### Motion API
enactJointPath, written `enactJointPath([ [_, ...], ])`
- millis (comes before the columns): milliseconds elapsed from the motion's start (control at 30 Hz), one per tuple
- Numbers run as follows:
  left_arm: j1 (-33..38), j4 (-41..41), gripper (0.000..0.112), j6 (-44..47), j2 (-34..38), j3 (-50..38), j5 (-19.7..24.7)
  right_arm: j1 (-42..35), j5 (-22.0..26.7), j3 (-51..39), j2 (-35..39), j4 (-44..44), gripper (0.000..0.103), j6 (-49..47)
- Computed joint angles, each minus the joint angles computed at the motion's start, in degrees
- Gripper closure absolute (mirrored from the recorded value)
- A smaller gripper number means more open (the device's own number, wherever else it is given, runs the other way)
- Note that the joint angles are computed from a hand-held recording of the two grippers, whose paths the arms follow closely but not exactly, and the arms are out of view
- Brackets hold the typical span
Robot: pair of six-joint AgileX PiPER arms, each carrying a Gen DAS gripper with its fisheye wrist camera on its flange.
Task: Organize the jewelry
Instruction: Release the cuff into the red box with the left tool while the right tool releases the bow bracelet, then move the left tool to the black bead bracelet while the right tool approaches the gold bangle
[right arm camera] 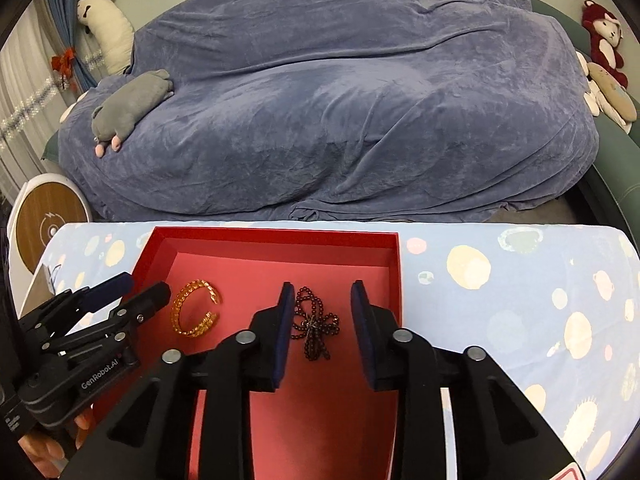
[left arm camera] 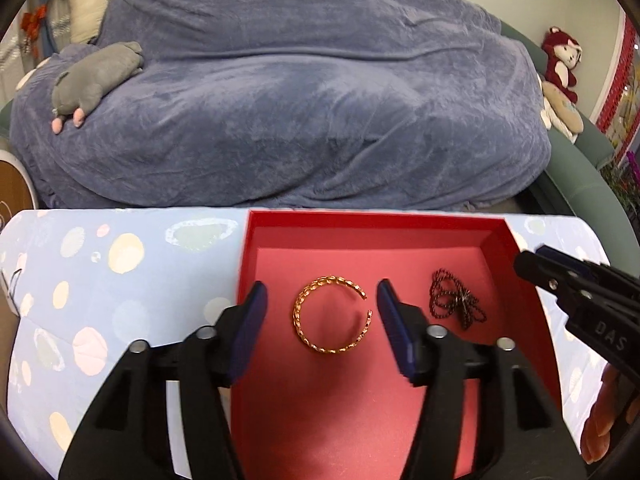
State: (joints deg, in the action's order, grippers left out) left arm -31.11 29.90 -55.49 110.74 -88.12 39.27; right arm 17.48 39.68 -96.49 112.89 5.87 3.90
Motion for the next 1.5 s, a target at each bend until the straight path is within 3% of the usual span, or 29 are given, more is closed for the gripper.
enactJointPath([
  [200, -3.2, 5.4, 0.053, -7.3, -8.6, 8.9, 0.7, -1.6, -4.4, 16.0, -13.2, 3.1, 0.062, -3.0],
  [367, -10.6, 11.1, 0.053, -16.0, -18.2, 18.8, 4.5, 0.8, -7.1, 31.7, -27.3, -1.8, 0.058, 0.3],
  [667, -30.7, 13.5, 0.053, -35.8, -29.4, 33.5, 14.7, 10.5, -1.5, 51.6, -48.2, -11.5, 0.055, 14.7],
  [800, -40.8, 12.8, 0.053, -44.7, -29.5, 37.1, 19.7, 22.3, 2.9, 59.6, -55.1, -24.5, 0.055, 31.9],
  [1000, -49.6, 10.8, 0.052, -55.3, -27.6, 41.7, 19.1, 32.4, 4.7, 68.1, -60.1, -28.5, 0.055, 46.4],
  [1133, -50.4, 10.5, 0.052, -56.8, -25.2, 41.9, 19.9, 35.3, 4.7, 69.4, -59.6, -31.4, 0.055, 51.3],
  [1500, -45.4, 12.6, 0.052, -55.6, -23.2, 40.9, 18.1, 27.0, 0.1, 69.8, -58.2, -28.0, 0.055, 45.5],
])
